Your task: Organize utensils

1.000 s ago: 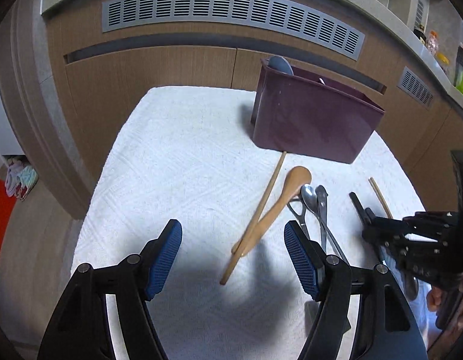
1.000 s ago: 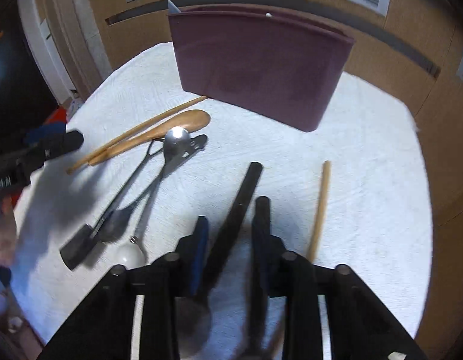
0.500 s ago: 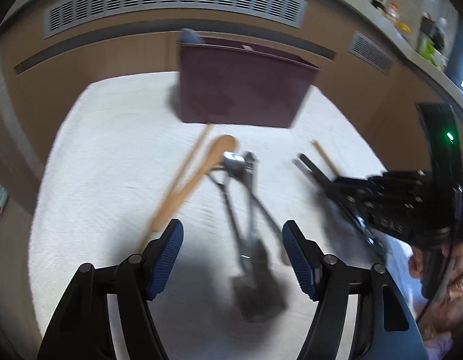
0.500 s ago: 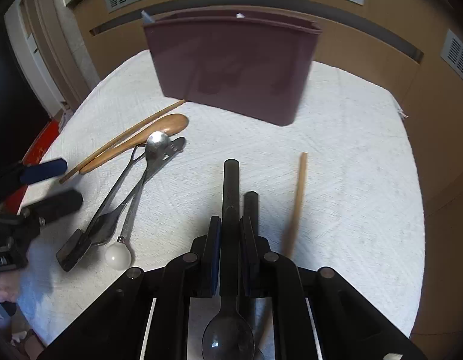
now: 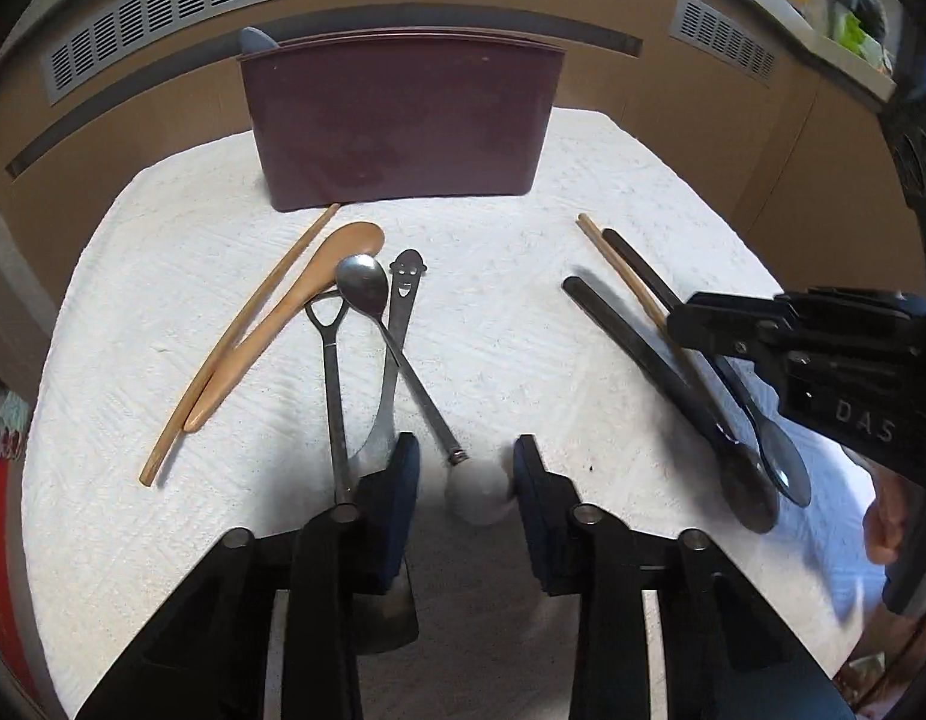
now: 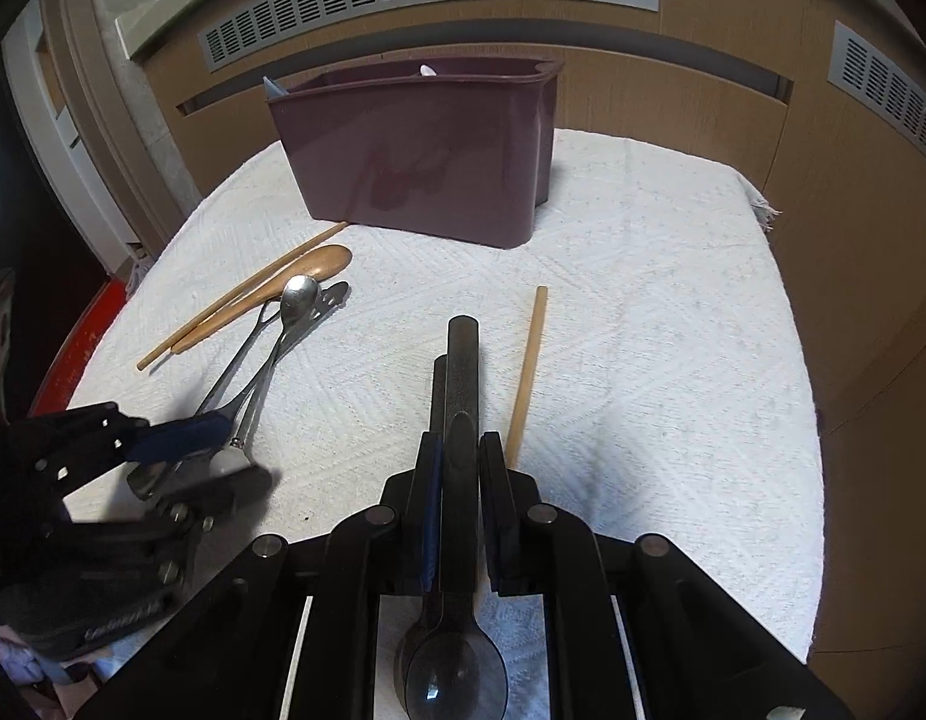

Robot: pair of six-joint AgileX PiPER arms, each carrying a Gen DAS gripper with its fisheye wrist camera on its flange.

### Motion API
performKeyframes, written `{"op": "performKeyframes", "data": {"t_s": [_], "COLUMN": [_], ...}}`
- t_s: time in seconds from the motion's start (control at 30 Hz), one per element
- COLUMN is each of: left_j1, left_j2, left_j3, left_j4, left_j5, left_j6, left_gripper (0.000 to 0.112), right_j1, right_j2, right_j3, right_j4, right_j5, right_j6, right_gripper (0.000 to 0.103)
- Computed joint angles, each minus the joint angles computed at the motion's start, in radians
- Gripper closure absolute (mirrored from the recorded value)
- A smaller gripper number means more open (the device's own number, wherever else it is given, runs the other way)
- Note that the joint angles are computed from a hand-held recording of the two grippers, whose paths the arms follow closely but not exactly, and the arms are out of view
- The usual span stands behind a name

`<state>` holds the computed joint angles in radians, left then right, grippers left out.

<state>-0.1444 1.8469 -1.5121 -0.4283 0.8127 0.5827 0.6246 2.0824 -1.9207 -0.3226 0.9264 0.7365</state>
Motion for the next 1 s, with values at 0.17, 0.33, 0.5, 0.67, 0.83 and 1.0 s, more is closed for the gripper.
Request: {"op": "performKeyframes", "data": {"t_s": [0.17, 0.33, 0.5, 0.67, 0.83, 1.0], "left_j1": [0.027, 0.092, 0.163, 0.200, 0.233, 0.263], "left_j2": [-0.061, -0.140, -0.165, -0.167, -0.169, -0.128], "left_j3": [0.054, 0.067, 0.027, -0.008, -0.064, -0.194], "left_j4": [-0.058, -0.184, -0.277, -0.314, -0.367, -0.406], "left_j5": [-0.066, -0.099, -0.060, -0.033, 0.029, 0.134], "left_j6": [0.083, 0.206, 0.267, 0.272, 0.273, 0.228], "left_gripper": [0.090, 0.090, 0.091, 0.091, 0.091, 0.091], "right_j1": [0.008, 0.018, 0.044, 0.063, 0.085, 0.105], "right_j2": [-0.048, -0.093, -0.110, -0.116, -0.130, -0.134], "right_j3": [0.072, 0.119, 0.115, 0.088, 0.053, 0.003], "right_j4": [-0.026, -0.046, -0.112, -0.141, -0.194, -0.246], "right_j5": [-0.035, -0.088, -0.092, -0.069, -0.052, -0.028], "right_j6": [0.037, 0.069, 0.111, 0.116, 0.131, 0.135], "right_gripper": [0.093, 0.093, 0.093, 0.093, 0.093, 0.098]}}
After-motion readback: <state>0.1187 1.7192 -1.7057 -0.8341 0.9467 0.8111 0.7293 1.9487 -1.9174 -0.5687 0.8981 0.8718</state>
